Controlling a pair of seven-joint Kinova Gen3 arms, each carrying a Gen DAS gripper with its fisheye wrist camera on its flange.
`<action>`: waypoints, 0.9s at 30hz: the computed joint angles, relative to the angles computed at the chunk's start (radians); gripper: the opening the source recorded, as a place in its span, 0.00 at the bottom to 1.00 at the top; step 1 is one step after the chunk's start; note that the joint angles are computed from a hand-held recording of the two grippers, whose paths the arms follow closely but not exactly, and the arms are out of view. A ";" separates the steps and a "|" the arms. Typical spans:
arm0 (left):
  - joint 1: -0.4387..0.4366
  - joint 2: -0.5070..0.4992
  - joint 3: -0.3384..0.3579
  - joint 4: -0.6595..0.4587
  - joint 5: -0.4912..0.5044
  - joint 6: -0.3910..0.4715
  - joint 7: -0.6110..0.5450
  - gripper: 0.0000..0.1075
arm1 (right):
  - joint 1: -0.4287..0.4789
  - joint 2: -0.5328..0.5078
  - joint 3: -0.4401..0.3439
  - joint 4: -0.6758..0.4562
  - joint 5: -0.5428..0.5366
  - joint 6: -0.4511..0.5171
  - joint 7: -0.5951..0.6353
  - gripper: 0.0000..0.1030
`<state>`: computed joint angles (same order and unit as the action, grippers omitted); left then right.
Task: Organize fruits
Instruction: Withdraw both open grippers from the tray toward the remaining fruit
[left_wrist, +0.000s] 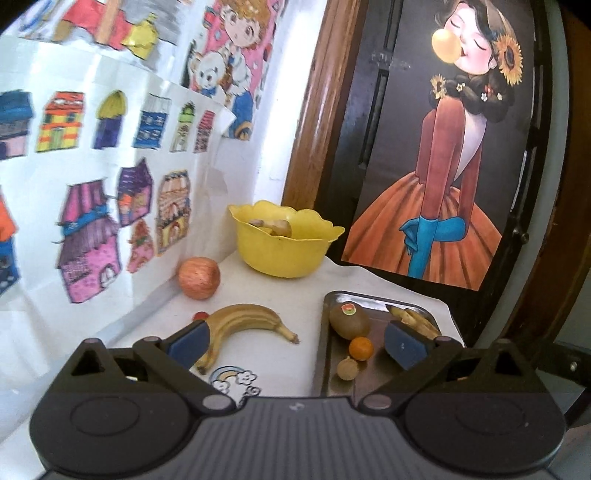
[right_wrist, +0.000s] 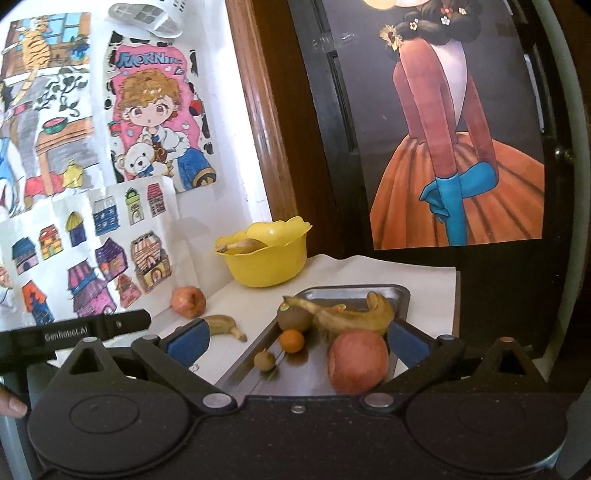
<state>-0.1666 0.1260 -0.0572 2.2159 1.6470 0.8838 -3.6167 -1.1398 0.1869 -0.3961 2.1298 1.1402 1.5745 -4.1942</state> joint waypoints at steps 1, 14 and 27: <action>-0.015 0.000 -0.010 0.002 -0.012 0.022 0.000 0.95 | -0.013 0.014 -0.006 -0.020 -0.013 0.020 0.002 0.99; -0.181 0.031 -0.070 -0.021 -0.145 0.139 0.006 0.95 | -0.154 0.169 0.050 -0.282 -0.113 0.110 0.071 0.99; -0.255 0.074 -0.073 -0.044 -0.206 0.081 -0.076 0.95 | -0.143 0.215 0.125 -0.393 -0.158 -0.114 0.152 0.99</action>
